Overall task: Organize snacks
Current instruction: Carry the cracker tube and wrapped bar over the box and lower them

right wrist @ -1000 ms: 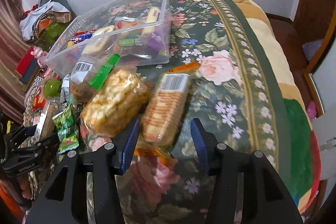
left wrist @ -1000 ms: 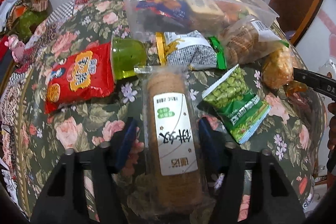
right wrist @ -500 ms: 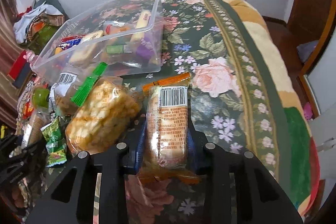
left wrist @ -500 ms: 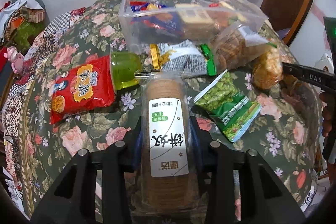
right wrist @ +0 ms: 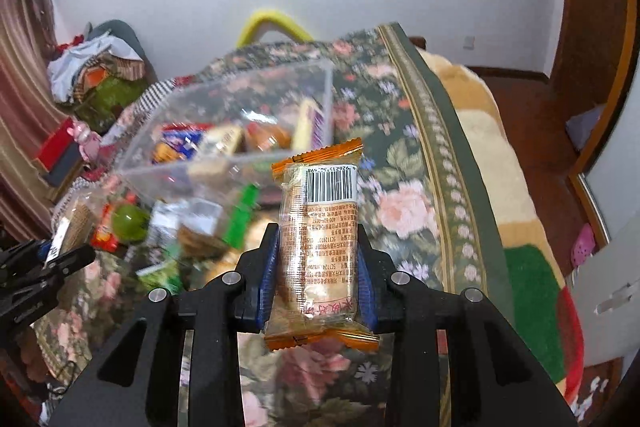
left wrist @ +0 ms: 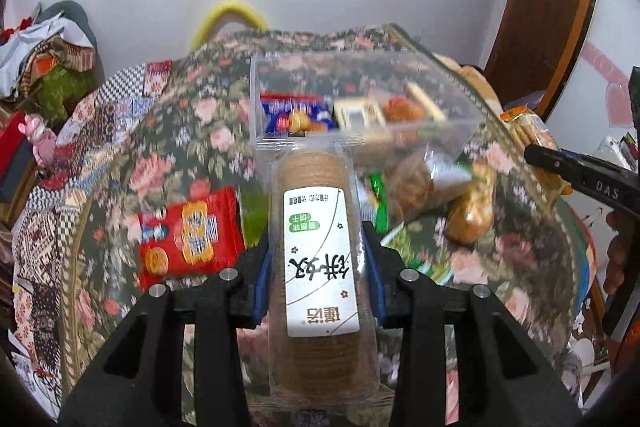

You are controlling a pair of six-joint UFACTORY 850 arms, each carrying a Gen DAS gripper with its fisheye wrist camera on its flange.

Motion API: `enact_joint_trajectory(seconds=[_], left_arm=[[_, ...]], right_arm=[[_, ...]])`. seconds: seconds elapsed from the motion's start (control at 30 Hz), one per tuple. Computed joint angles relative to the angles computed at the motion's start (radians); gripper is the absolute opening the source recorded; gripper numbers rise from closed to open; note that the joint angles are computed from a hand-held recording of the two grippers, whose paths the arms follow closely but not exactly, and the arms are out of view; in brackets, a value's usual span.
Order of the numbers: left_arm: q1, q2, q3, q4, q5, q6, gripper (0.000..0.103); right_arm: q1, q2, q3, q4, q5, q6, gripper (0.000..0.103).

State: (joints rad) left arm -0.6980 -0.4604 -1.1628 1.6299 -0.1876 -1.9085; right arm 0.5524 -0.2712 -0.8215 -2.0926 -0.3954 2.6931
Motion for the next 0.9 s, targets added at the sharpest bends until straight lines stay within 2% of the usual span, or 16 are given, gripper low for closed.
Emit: enact_joint_trajectory(seconds=[0.23, 0.4, 0.77, 0.9], left_arm=[[0.011, -0.02, -0.068, 0.064, -0.004, -0.048, 0.039], [0.023, -0.067, -0.143, 0.004, 0.0, 0.024, 0.039], [0.037, -0.187, -0.329, -0.27, 0.015, 0.336, 0.039], [0.05, -0.237, -0.403, -0.467, 0.034, 0.534, 0.039]], right_arm=[[0.009, -0.008, -0.042, -0.052, -0.021, 0.019, 0.031], [0.003, -0.034, -0.086, -0.095, -0.016, 0.041, 0.031], [-0.042, -0.105, -0.19, -0.195, 0.021, 0.097, 0.031], [-0.056, -0.134, -0.228, -0.175, 0.035, 0.061, 0.031]])
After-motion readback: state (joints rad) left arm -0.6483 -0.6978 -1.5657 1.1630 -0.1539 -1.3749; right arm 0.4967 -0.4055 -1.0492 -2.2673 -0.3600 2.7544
